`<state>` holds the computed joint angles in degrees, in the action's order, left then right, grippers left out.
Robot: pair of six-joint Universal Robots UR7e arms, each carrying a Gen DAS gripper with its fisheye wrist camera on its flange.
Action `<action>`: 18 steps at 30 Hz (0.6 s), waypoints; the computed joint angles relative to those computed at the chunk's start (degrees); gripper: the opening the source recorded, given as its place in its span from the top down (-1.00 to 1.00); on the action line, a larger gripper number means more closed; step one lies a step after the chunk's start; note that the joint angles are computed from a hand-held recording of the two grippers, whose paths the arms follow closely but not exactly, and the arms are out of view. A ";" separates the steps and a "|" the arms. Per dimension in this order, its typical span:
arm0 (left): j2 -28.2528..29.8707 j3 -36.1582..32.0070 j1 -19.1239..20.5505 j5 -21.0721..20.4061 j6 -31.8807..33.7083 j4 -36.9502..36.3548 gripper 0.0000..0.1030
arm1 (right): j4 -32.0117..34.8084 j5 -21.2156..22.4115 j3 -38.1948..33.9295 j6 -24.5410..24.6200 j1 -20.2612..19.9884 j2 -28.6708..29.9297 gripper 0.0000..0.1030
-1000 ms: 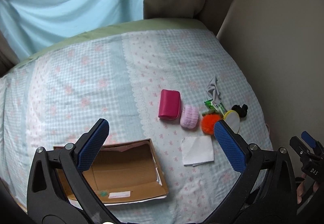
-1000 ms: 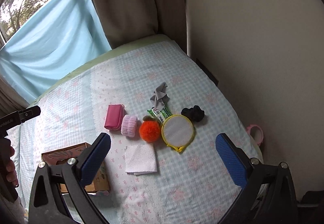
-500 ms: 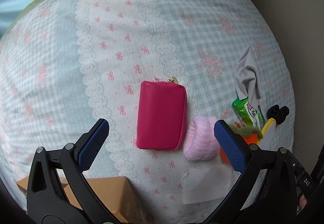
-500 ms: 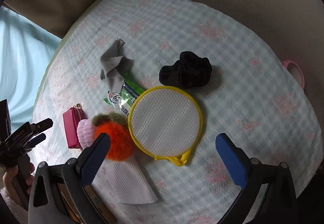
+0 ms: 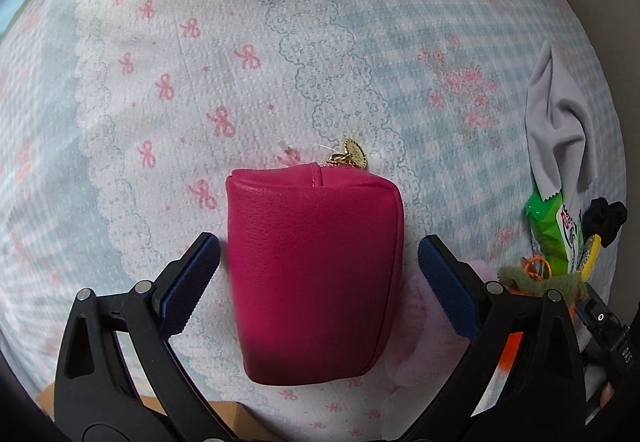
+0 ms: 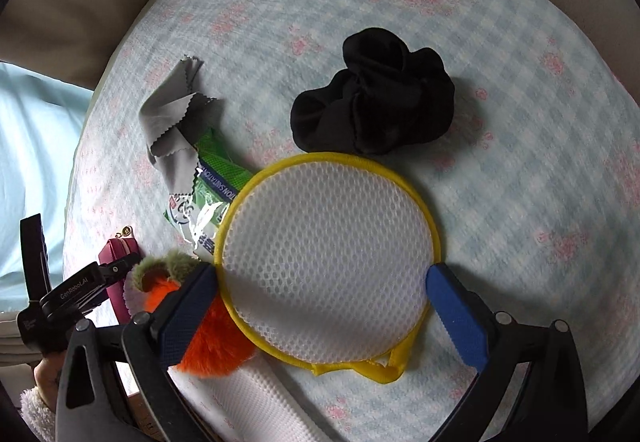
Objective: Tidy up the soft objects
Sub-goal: 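Grasp the magenta pouch with the left tool while the right tool grasps the yellow mesh pad, then carry the pouch and mesh pad into the cardboard box with both tools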
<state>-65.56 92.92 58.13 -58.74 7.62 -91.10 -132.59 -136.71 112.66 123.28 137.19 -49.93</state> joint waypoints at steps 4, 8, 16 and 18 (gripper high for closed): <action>-0.02 1.59 0.30 1.78 1.48 -2.04 -0.60 | -0.82 -0.44 0.70 0.19 -0.07 0.20 -1.00; -0.83 3.66 -0.05 1.98 3.44 -4.54 -0.26 | -0.62 -0.18 0.94 -0.25 -0.27 0.20 -0.90; -2.87 6.63 -1.28 2.76 5.87 -6.63 0.08 | 7.85 2.79 -1.71 1.23 -0.41 0.22 -0.35; -3.34 7.04 -1.75 2.81 6.15 -6.87 0.13 | 9.88 3.68 -2.11 2.56 -0.09 0.07 -0.08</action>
